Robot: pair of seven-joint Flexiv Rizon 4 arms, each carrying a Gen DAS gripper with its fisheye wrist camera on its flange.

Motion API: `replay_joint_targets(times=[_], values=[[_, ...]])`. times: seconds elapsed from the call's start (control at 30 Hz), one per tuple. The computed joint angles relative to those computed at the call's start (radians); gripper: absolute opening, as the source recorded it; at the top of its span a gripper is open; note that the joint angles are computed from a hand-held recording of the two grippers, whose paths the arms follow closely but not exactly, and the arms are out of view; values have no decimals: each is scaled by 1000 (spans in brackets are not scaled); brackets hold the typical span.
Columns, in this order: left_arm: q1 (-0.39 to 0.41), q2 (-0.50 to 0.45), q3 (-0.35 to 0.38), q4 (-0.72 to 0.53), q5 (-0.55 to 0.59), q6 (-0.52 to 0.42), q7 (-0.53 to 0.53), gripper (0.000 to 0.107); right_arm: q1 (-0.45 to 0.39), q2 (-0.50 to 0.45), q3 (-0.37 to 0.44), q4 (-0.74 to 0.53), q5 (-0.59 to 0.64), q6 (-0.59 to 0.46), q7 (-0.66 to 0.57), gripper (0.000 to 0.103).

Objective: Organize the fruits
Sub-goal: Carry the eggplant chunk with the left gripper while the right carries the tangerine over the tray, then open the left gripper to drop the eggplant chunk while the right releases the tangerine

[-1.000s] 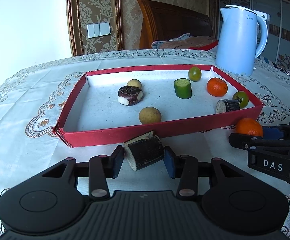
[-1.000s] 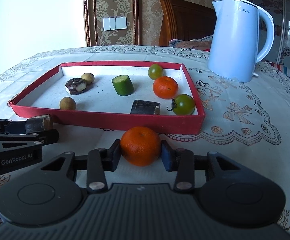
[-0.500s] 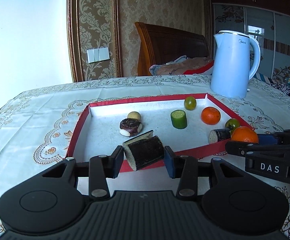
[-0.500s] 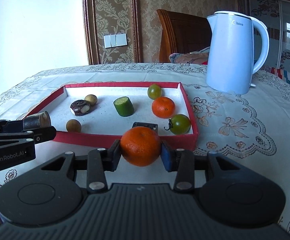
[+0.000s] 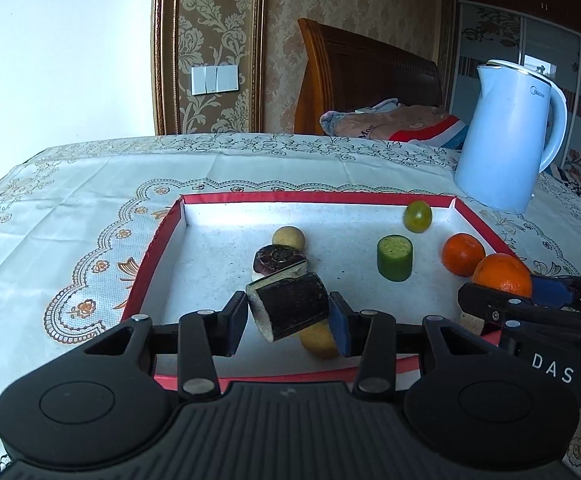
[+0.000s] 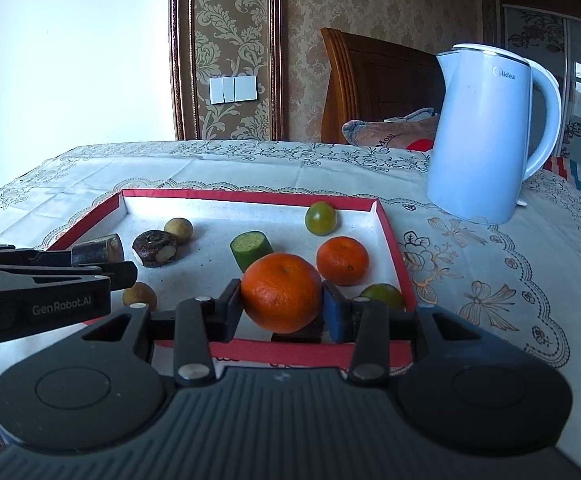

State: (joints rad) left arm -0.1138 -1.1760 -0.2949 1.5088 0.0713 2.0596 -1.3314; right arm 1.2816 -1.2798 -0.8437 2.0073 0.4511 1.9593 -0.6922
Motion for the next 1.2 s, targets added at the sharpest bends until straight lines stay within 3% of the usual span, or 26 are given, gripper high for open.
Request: replay_joint_targets(times=[0.43,0.8,1.2], values=[[-23,-17,15,-51,-53,-49,4,43,-47,-32,-28,-87,-62,-67,38,39],[-46,-19,36,-64,-94,-66,5,43,-140,25,48,-116,-121,-73,57,39],[-76,-24,68,-74,-133,-56,7,43,-138,13,35,-120,-143,-95,93,39]])
